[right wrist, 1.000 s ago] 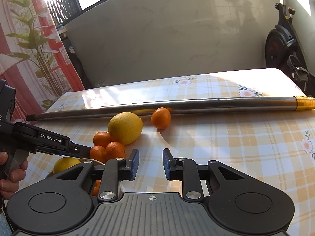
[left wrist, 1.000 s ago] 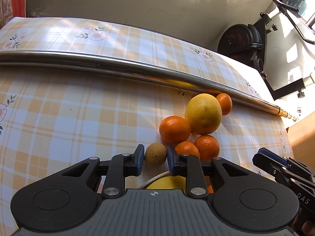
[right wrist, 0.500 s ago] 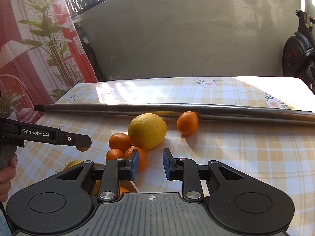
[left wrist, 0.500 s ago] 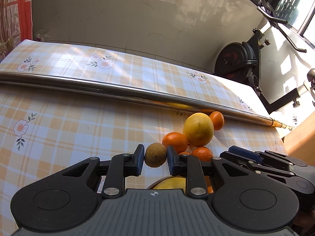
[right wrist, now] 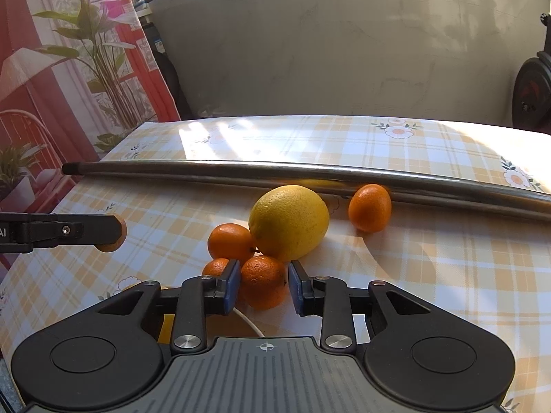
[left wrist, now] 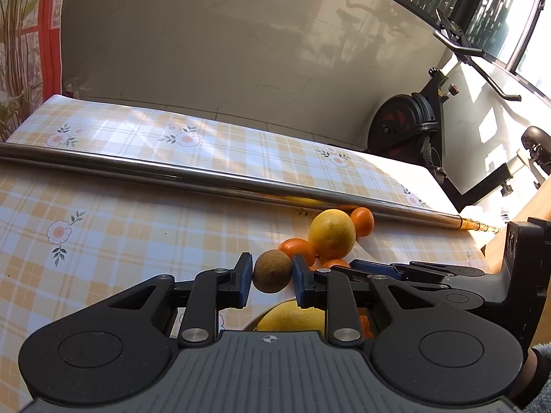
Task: Organize fruits
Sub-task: 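Grasp a tangerine with the right tool while the left tool lifts the kiwi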
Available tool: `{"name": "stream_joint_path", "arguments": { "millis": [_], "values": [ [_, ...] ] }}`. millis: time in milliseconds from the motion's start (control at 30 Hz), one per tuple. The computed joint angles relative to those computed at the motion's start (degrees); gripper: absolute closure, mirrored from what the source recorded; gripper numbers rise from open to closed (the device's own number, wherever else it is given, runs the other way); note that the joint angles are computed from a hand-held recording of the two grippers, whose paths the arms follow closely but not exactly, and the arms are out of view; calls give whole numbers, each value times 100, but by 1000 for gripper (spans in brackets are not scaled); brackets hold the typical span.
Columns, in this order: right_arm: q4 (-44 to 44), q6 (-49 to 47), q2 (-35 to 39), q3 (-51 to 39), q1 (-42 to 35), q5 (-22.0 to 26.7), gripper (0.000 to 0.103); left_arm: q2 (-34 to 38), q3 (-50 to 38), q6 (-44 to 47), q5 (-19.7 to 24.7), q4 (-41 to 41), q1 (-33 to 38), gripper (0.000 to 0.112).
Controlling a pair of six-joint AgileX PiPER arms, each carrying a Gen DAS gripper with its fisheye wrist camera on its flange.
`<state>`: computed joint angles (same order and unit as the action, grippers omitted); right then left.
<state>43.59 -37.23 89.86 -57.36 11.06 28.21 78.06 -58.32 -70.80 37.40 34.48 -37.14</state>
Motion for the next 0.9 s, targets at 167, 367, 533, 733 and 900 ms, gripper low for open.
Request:
{"name": "stream_joint_path", "arguments": {
  "millis": [167, 367, 533, 733, 900],
  "values": [
    [-44, 145, 16, -8, 26, -5, 75, -203, 164, -274, 100, 119, -188, 86],
    [240, -33, -89, 153, -44, -56, 78, -348, 288, -636, 245, 305, -394, 86],
    [233, -16, -315, 357, -71, -150, 78, -439, 395, -876, 333, 417, -540, 86],
    [-100, 160, -632, 640, -220, -358, 78, -559, 513, -1129, 400, 563, -717, 86],
    [-926, 592, -756, 789, -289, -519, 78, -586, 580, -1330, 428, 680, -819, 86]
  ]
}}
